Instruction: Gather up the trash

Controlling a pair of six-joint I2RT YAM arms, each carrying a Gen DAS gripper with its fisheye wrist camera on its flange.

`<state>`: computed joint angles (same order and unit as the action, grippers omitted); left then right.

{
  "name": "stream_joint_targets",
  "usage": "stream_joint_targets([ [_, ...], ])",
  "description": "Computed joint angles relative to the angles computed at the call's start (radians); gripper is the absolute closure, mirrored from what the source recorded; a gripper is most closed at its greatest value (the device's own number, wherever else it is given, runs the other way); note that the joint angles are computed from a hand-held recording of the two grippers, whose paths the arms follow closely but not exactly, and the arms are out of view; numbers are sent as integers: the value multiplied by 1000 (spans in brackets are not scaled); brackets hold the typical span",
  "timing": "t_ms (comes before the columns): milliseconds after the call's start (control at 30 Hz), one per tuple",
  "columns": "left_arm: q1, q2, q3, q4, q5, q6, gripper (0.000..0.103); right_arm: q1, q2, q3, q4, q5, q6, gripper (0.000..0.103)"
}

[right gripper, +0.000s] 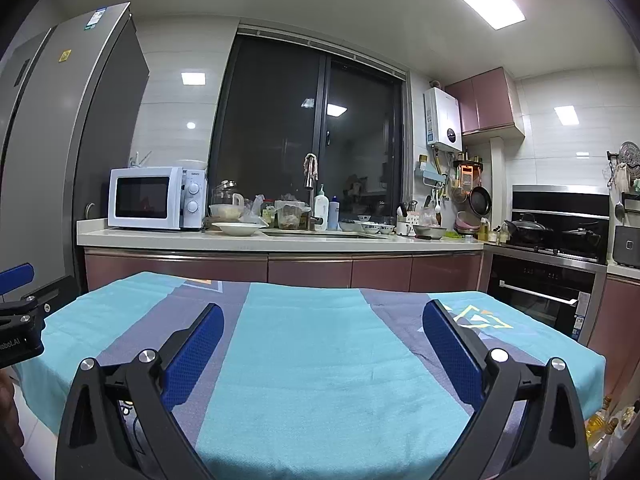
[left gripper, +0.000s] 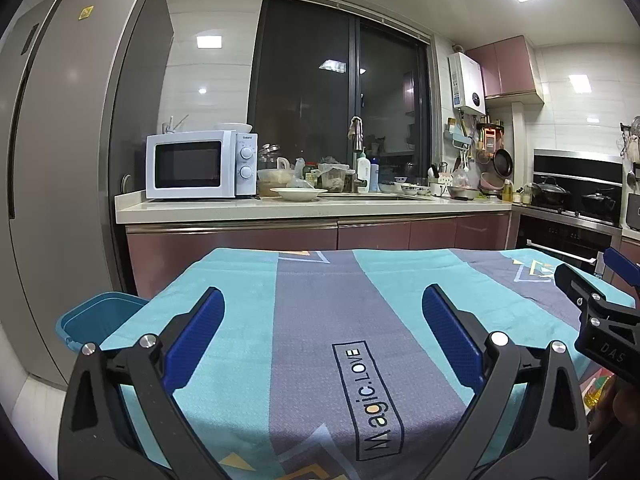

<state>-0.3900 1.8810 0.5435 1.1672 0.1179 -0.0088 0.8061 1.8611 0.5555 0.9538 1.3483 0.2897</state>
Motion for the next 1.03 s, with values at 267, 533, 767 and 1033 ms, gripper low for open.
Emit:
stream_joint_targets([
  [267,3,-6,9,-14,2,-2,6,-2,-7,-4,-5,-5,-2,7],
  [533,12,-9,28,-34,15,4,6,-4,-9,-5,-6,-8,-3,7],
  [767,16,3,31,-22,21,4,6,-4,-15,-9,-30,-10,21,7],
  [1033,19,15,38,-3,23,11,6,-35,-16,-16,-15,-41,12,7],
])
